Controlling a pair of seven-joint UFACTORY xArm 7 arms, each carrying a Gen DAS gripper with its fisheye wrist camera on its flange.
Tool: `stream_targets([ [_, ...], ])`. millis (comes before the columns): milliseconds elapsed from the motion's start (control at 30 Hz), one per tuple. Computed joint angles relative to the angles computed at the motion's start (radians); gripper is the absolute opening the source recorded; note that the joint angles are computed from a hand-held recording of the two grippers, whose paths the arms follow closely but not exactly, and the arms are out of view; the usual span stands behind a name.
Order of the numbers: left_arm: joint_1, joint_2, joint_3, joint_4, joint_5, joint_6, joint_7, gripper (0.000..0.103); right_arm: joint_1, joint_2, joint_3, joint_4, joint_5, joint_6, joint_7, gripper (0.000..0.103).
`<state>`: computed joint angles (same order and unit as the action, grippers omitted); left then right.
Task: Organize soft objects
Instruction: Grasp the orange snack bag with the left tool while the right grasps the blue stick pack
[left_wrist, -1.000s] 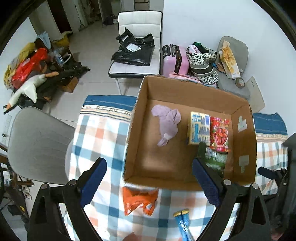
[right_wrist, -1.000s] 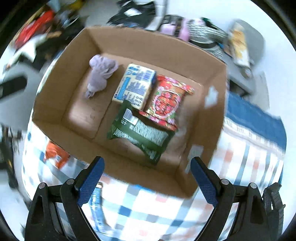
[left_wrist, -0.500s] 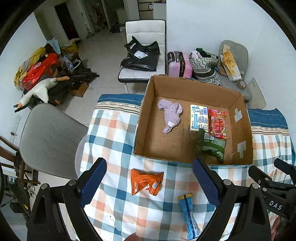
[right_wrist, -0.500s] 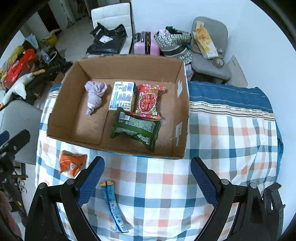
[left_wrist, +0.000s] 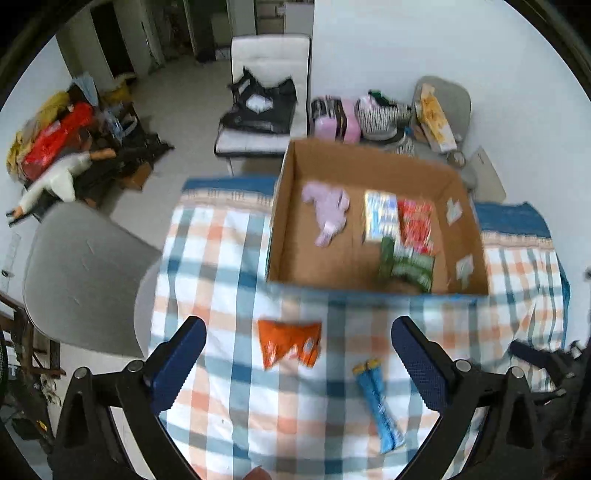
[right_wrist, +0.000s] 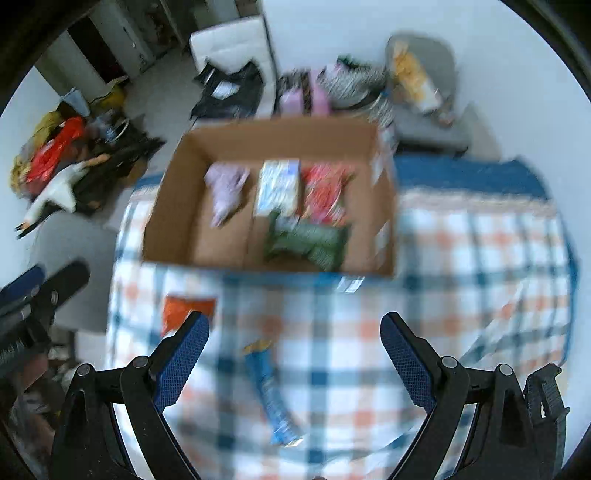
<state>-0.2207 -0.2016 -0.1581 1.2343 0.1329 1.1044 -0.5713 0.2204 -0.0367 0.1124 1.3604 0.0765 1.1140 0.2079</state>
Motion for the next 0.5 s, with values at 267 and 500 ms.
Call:
stream_targets([
  [267,0.021,-0.046,0.049,-0.261,-0.133,-0.002,0.058,0.103,0.048,0.011,0.031,-0.286,0.121,0.006,0.035,0.096],
  [500,0.033,0.071,0.063,-0.23,-0.199,-0.04,0.12,0.103,0.079,0.095,0.045,-0.393,0.184,-0.074,0.091,0.056],
])
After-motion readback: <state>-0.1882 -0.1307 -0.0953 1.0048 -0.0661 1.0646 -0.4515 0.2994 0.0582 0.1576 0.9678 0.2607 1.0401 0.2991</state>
